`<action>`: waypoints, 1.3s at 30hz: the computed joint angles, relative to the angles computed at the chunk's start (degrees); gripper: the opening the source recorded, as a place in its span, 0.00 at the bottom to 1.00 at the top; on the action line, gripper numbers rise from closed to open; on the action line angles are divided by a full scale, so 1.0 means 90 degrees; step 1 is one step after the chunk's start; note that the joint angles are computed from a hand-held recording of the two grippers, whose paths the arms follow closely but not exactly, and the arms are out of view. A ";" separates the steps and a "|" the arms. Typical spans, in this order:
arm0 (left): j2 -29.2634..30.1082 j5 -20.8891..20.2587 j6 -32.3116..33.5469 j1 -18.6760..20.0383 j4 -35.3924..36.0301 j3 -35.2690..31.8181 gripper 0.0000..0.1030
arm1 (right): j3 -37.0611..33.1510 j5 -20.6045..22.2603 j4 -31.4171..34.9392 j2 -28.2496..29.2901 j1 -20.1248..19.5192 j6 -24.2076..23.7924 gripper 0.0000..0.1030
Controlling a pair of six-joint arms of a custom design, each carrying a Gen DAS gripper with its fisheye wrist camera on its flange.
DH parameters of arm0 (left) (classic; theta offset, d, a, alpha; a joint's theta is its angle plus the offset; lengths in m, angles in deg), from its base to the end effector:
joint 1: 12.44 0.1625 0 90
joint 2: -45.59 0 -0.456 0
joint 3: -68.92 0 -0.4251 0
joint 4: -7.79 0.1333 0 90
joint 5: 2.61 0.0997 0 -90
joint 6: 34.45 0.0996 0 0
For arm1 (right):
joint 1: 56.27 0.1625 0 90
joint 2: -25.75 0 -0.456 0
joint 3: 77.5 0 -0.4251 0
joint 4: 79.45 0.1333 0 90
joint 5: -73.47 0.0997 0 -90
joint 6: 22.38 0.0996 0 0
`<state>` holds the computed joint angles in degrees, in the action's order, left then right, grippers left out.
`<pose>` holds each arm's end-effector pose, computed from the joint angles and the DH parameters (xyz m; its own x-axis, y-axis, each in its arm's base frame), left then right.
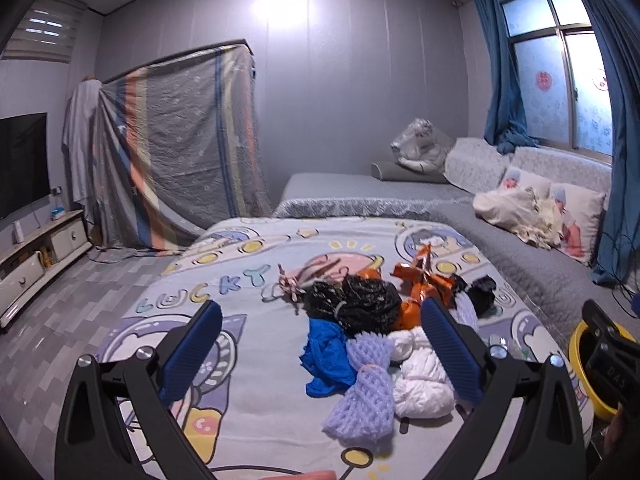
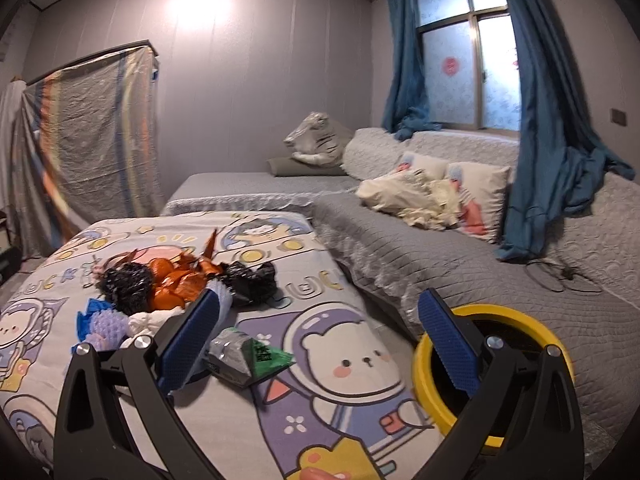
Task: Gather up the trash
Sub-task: 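Grasp the green snack packet with the right tool while the left tool grasps the lavender foam net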
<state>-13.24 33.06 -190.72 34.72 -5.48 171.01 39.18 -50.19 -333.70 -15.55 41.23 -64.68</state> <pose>-0.2142 -0.5461 0.1460 -0.6926 0.0382 -0.7203 0.6757 0.3836 -0.6295 0.1472 -0.5200 0.1502 -0.6621 0.3129 0.6810 -0.6060 0.3111 -0.7321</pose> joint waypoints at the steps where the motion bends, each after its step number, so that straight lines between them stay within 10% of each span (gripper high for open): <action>1: 0.0013 0.0142 -0.0059 0.0057 0.0165 -0.0036 0.93 | 0.0044 0.0149 0.0152 -0.0051 -0.0063 0.0072 0.93; 11: 0.0633 0.1523 -0.0814 0.0815 0.2538 -0.0916 0.93 | 0.0355 0.1821 0.2496 -0.0684 -0.0835 -0.0029 0.92; 27: 0.1444 0.1917 -0.1329 0.1156 0.3901 -0.1868 0.93 | 0.0080 0.1924 0.4296 -0.0807 -0.1099 -0.1027 0.92; 39: 0.1851 0.2132 -0.1388 0.1289 0.4445 -0.2417 0.71 | -0.0453 0.1714 0.5324 -0.0766 -0.1066 -0.1434 0.92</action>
<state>3.42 52.25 -203.21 46.31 34.53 149.25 35.11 -34.76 -285.79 -22.44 31.64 -77.59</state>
